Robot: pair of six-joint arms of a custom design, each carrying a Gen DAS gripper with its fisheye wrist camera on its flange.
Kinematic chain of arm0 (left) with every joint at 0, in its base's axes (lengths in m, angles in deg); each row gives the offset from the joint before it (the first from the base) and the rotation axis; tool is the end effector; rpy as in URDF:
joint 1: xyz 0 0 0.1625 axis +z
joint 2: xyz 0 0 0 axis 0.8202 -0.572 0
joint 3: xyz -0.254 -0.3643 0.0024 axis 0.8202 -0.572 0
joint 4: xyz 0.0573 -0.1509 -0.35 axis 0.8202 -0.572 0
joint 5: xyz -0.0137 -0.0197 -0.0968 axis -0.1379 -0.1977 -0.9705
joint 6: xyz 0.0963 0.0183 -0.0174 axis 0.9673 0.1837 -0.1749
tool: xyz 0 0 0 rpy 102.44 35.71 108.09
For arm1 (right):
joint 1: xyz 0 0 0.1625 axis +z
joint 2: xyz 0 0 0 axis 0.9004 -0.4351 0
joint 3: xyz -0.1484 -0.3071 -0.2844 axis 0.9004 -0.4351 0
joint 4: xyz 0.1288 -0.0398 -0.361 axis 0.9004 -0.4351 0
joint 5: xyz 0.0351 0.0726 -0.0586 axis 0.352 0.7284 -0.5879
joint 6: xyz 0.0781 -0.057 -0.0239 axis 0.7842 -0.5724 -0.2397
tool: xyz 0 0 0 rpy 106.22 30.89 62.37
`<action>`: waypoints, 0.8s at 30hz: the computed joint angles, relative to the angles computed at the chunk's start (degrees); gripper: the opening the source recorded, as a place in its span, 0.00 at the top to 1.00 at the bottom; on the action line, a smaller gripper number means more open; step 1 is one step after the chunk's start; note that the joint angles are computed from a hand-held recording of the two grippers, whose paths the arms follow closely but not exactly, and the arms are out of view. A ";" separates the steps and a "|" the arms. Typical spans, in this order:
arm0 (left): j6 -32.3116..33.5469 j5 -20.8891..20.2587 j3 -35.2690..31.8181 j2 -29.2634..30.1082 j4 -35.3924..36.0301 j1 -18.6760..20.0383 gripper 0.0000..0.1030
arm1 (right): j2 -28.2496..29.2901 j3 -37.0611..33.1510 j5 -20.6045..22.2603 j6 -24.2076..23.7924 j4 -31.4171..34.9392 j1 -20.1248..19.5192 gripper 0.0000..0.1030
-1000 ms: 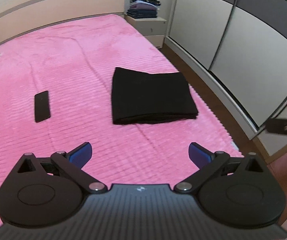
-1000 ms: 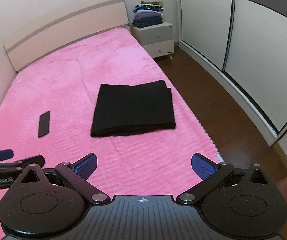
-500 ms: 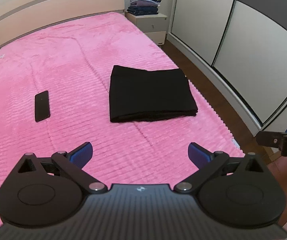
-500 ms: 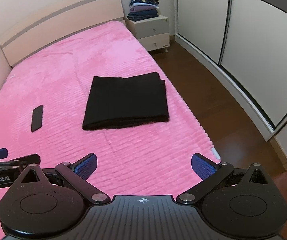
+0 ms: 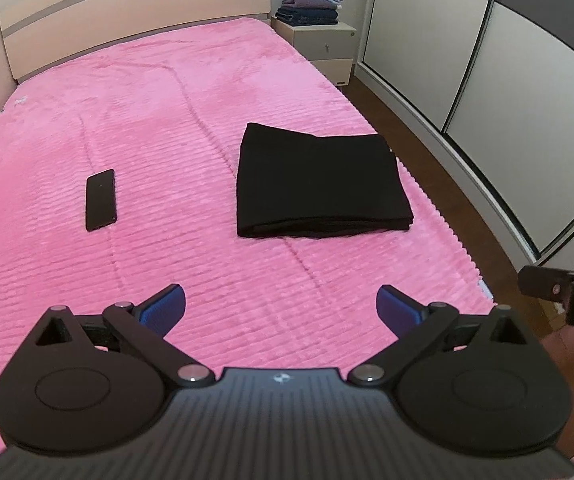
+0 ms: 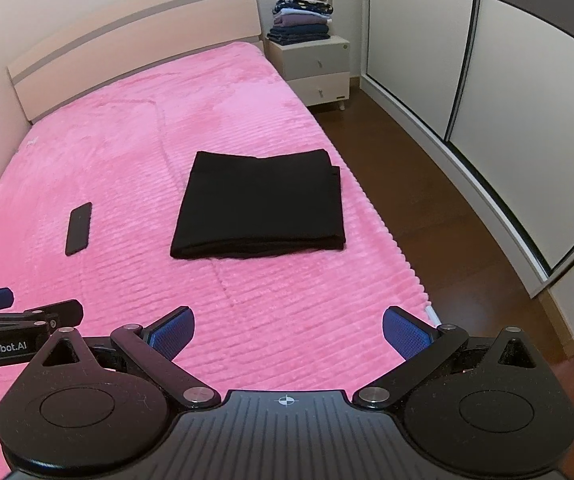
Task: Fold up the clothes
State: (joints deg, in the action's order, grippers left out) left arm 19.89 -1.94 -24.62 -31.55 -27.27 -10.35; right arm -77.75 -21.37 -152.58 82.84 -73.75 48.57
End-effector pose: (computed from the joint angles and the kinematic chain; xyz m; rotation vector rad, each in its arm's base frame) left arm -0.4469 -0.7240 0.2166 0.7619 2.3681 -0.5581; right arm 0.3794 -0.7421 0.4596 0.2528 -2.3425 0.7711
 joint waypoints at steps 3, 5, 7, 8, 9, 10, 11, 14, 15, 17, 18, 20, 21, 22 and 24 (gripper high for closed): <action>0.17 0.41 0.44 -0.16 -0.36 -0.10 0.03 | -0.19 0.41 -0.17 -0.30 -0.31 0.15 0.00; 0.84 0.85 1.07 -0.36 -1.18 -0.28 0.02 | -0.32 0.61 -0.23 -0.54 -0.43 0.21 0.00; 1.36 1.13 1.41 -0.48 -1.61 -0.43 0.02 | -0.55 1.00 -0.07 -0.61 -0.53 0.24 0.00; 1.48 1.15 1.49 -0.52 -1.72 -0.48 0.02 | -0.61 1.08 -0.13 -0.69 -0.54 0.26 0.00; 1.55 1.16 1.57 -0.56 -1.81 -0.53 0.02 | -0.61 1.10 -0.21 -0.85 -0.62 0.29 0.00; 1.62 1.16 1.65 -0.60 -1.90 -0.58 0.02 | -0.61 1.12 -0.29 -1.01 -0.71 0.33 0.00; 1.66 1.20 1.72 -0.61 -1.91 -0.63 0.02 | -0.61 1.13 -0.36 -1.16 -0.79 0.37 0.00; 1.93 1.19 1.60 -0.48 -2.00 -0.76 0.02 | -0.49 0.96 -0.68 -1.41 -0.91 0.48 0.00; 2.02 1.18 1.55 -0.44 -2.03 -0.81 0.02 | -0.48 0.95 -0.70 -1.52 -1.10 0.47 0.00; 2.21 1.18 1.46 -0.34 -2.08 -0.89 0.02 | -0.53 0.97 -0.56 -1.61 -1.26 0.46 0.00; 2.33 1.20 1.36 -0.25 -2.17 -0.92 0.02 | -0.55 0.97 -0.48 -1.66 -1.34 0.45 0.00; 2.33 1.09 1.16 -0.10 -2.16 -0.94 0.02 | -0.62 1.08 -0.24 -2.00 -1.44 0.41 0.00; 2.16 0.92 1.06 -0.07 -2.02 -0.94 0.02 | -0.68 1.13 -0.18 -2.07 -1.42 0.39 0.00; 1.99 0.75 0.96 -0.04 -1.88 -0.94 0.02 | -0.74 1.18 -0.12 -2.14 -1.40 0.36 0.00; 2.29 0.70 1.05 -0.03 -2.15 -0.98 0.02 | -0.73 1.08 -0.05 -2.22 -1.29 0.32 0.00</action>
State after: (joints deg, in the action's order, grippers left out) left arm 22.19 -1.24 -23.57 -31.58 -29.42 -11.33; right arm -78.48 -20.29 -152.63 80.62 -75.05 48.89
